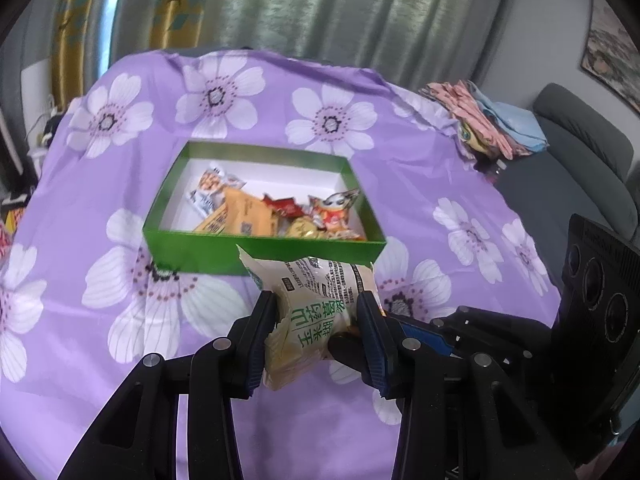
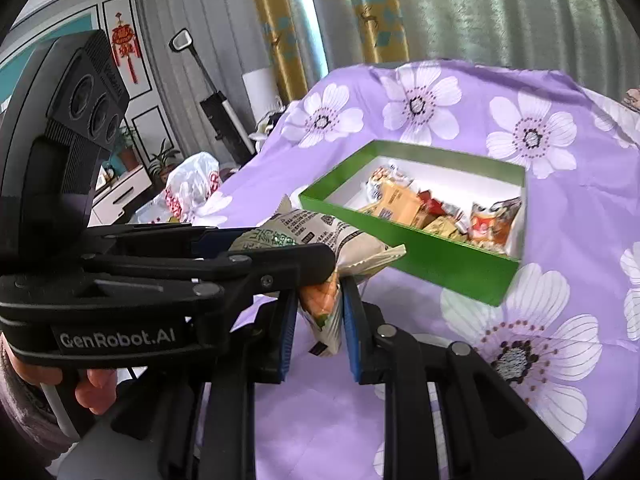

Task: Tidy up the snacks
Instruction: 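Lift the cream bag and carry it over the green box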

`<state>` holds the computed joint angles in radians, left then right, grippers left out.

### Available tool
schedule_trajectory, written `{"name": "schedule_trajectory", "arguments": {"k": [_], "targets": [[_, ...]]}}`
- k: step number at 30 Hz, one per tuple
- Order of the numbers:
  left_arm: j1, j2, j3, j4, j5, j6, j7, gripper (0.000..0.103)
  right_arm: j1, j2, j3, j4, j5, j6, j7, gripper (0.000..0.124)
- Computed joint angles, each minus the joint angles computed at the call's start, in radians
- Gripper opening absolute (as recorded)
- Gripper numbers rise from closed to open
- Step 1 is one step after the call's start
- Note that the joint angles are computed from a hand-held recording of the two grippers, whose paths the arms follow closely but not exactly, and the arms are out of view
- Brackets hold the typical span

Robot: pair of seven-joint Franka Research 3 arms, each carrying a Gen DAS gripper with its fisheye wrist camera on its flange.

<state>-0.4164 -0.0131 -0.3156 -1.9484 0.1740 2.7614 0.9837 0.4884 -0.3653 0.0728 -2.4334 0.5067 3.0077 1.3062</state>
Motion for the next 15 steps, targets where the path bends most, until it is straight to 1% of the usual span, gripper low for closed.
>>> {"name": "schedule_trajectory", "arguments": {"k": [7,15], "targets": [[-0.013,0.055,-0.008,0.089,0.046,-0.038,0.006,0.042,-0.005,-0.018,-0.015,-0.017,0.005,0.033,0.001,0.023],[-0.024,0.128,-0.007,0.193,0.061,-0.065,0.035,0.042,0.005,0.001,-0.054,0.003,0.021,0.063,-0.024,0.023]]}}
